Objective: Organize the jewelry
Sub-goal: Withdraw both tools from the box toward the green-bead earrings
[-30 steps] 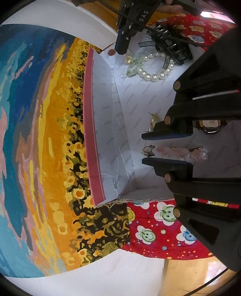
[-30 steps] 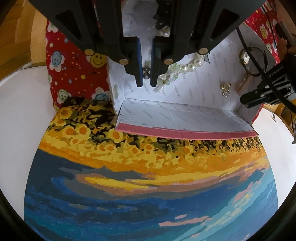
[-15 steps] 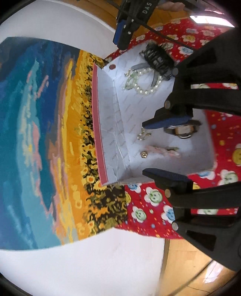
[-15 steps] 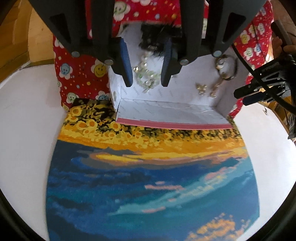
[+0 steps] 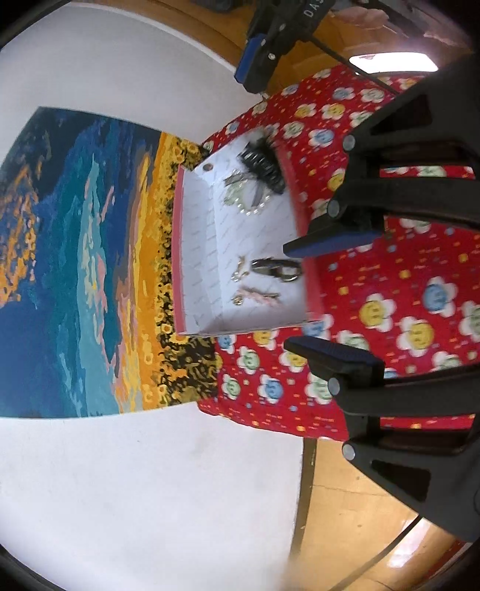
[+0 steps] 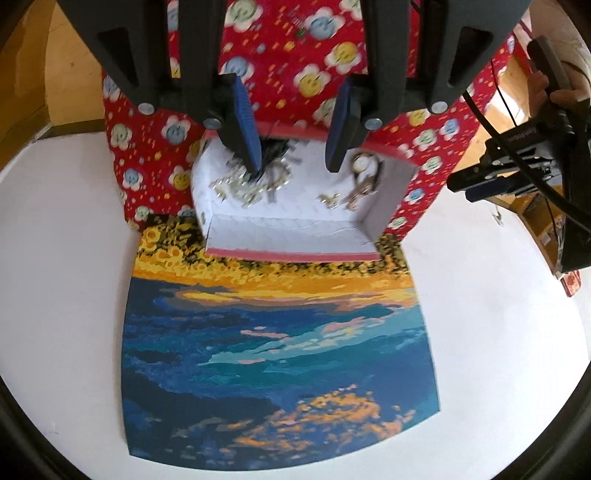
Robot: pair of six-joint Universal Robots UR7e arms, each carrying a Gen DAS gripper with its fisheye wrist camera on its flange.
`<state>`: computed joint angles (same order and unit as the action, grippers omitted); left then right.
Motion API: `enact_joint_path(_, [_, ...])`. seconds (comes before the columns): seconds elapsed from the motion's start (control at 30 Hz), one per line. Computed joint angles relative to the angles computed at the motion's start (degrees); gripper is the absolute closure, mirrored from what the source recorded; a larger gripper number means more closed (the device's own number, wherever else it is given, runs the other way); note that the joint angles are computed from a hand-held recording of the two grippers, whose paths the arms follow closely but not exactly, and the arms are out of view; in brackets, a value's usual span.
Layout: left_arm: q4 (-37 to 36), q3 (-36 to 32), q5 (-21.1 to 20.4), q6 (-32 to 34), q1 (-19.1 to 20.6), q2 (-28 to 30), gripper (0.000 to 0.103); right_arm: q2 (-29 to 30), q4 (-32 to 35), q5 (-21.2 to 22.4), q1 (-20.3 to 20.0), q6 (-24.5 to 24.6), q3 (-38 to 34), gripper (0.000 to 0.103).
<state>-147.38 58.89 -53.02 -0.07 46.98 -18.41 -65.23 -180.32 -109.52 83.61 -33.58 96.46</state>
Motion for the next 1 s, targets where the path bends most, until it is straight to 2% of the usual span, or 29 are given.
enact_joint_path(0.2, [-3.18,9.08,-0.26,-2.55,-1.37,-4.62,0.067,-3.38,-2.48,0.68,0.24,1.33,7.61,0.064])
enact_joint_path(0.43, [-5.17,15.06,-0.94,-5.65,-1.70,-6.66,0.067,-5.58,-7.46,0.79,-0.24,3.94,14.90,0.060])
enact_joint_path(0.7, [-5.61,16.57,-1.43,-7.83,-1.18,-4.91,0.067,-6.02,-11.45,1.29,-2.27,5.58,19.01,0.059])
enact_joint_path(1.0, [-5.37,13.45,-2.06,-6.36,-0.75,-0.24,0.067,-3.34,-17.26,-2.15,-4.77,5.20,20.33,0.056])
